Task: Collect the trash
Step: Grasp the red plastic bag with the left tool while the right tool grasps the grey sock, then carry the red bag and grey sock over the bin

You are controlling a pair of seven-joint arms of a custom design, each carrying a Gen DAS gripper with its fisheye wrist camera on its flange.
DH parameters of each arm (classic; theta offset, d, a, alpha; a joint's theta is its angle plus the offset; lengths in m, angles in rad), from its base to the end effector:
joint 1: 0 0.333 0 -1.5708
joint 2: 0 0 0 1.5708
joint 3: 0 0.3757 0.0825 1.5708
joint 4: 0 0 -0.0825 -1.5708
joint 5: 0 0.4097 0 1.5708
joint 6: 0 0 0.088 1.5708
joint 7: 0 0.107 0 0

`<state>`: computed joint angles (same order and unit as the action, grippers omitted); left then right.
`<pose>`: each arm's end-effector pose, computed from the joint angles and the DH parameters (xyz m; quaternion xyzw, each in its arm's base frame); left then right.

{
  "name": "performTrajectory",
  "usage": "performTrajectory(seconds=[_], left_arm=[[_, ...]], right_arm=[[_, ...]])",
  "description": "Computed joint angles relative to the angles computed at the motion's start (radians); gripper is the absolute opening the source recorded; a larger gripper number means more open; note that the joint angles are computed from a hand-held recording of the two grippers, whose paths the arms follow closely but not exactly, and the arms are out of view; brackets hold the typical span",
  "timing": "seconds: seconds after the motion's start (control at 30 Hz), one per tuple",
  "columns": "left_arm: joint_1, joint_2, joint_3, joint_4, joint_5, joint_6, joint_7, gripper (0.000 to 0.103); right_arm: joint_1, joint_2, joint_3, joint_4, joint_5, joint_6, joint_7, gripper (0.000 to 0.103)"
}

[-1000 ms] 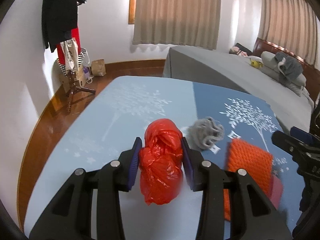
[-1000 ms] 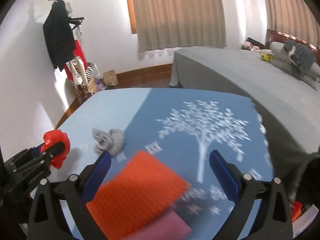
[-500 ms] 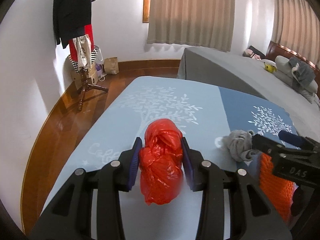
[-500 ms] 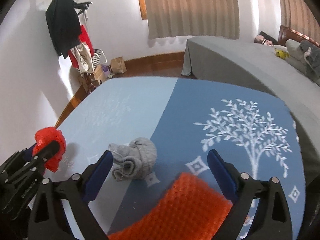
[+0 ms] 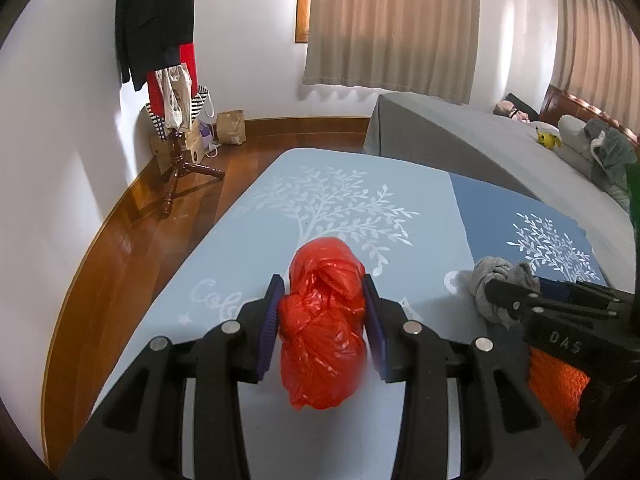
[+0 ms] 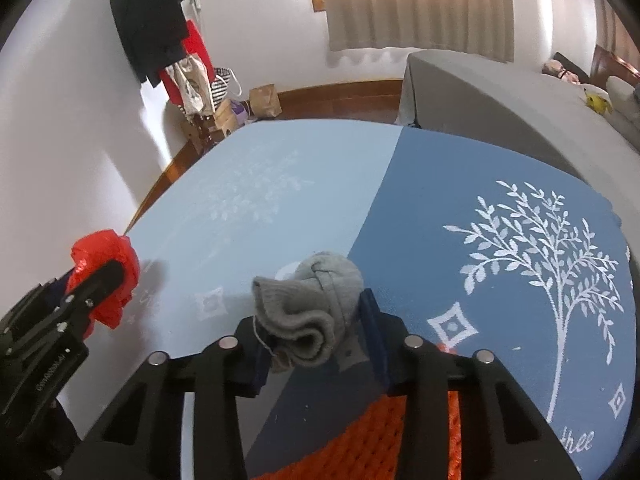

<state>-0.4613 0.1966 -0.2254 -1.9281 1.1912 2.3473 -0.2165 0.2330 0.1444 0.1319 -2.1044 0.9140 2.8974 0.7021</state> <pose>0.5243 -0.4011 0.4654 -0.7302 0.5259 -0.2757 0.3380 0.6032 0.1767 0.4499 -0.7729 0.5119 -0.1188 0.3555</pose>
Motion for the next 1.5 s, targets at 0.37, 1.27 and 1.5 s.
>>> performTrajectory(seconds=[0.37, 1.27, 1.5], left_arm=[[-0.036, 0.002, -0.019, 0.042, 0.029, -0.026, 0.015, 0.037], [-0.209, 0.123, -0.007, 0.288, 0.072, -0.024, 0.122, 0.037], [-0.254, 0.16, 0.001, 0.356, 0.077, -0.016, 0.16, 0.037]], right_arm=[[-0.006, -0.104, -0.034, -0.056, 0.199, -0.005, -0.171, 0.04], [-0.029, -0.385, -0.213, -0.234, 0.362, -0.034, -0.344, 0.04], [-0.047, -0.441, -0.244, -0.274, 0.356, -0.027, -0.336, 0.04]])
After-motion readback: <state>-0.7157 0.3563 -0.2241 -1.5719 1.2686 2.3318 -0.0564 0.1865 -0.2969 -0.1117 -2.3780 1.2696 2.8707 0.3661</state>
